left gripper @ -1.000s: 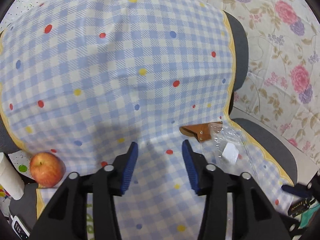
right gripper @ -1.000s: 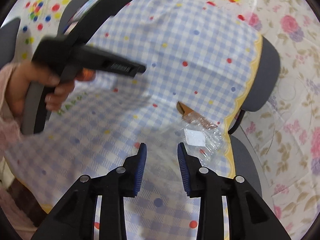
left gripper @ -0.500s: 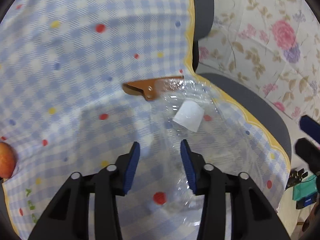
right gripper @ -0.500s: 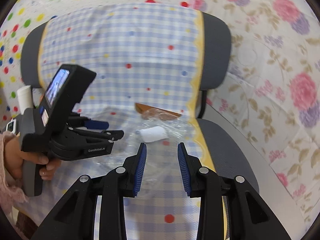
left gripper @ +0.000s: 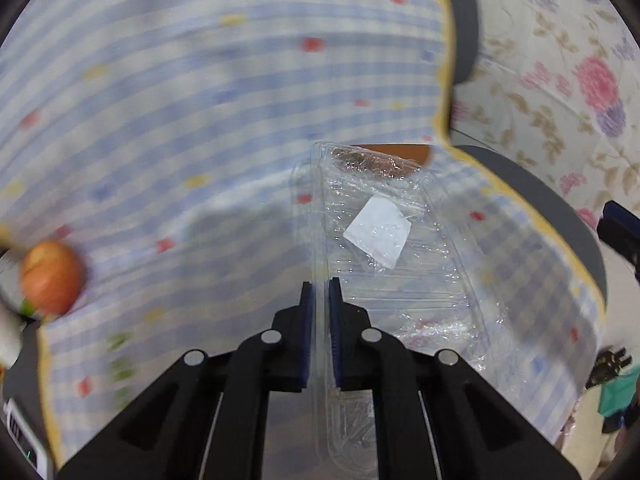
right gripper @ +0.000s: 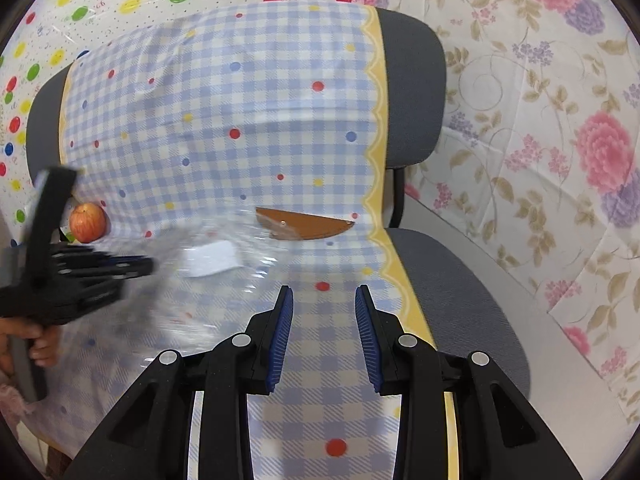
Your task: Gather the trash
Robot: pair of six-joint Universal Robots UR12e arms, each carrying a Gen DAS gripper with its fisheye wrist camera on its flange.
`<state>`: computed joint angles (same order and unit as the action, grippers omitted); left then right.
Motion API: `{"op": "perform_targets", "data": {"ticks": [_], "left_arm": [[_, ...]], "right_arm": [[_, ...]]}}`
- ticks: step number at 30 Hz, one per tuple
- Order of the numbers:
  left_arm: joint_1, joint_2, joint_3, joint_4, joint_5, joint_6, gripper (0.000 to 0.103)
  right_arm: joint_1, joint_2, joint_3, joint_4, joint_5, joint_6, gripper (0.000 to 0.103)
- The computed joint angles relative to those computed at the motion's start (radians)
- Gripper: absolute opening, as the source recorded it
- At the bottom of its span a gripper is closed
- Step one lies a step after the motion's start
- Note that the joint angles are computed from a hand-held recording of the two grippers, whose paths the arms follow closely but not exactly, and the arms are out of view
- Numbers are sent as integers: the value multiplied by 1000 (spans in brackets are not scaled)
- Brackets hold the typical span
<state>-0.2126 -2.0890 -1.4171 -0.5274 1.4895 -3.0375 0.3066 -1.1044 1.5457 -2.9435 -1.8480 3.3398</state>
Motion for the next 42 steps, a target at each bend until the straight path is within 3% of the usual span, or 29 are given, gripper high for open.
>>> {"op": "perform_targets", "data": {"ticks": [6, 8, 9, 10, 18, 22, 29, 34, 37, 42], "left_arm": [[55, 44, -74, 44, 57, -81, 9], [63, 49, -83, 58, 63, -105, 20], [67, 51, -85, 68, 57, -109, 38], [69, 52, -88, 93, 58, -117, 48], [61, 7, -10, 154, 69, -107, 49], [63, -26, 36, 144, 65, -122, 49], [70, -65, 87, 114, 74, -124, 49], [74, -61, 76, 100, 75, -133, 49], [76, -44, 48, 108, 69, -131, 49], [74, -9, -5, 123, 60, -127, 49]], "right_arm": [[-3, 65, -96, 50, 31, 22, 35], [-4, 93, -140, 74, 37, 24, 39], [-5, 110, -167, 91, 41, 24, 45], [-6, 125, -192, 106, 41, 22, 52], [-20, 270, -439, 257, 80, 25, 52], [-34, 343, -569, 364, 81, 62, 37], [-53, 426, -720, 516, 133, 101, 25], [-62, 421, -717, 554, 196, 117, 23], [-60, 367, -626, 517, 218, 119, 23], [-39, 248, -434, 445, 279, 27, 24]]}}
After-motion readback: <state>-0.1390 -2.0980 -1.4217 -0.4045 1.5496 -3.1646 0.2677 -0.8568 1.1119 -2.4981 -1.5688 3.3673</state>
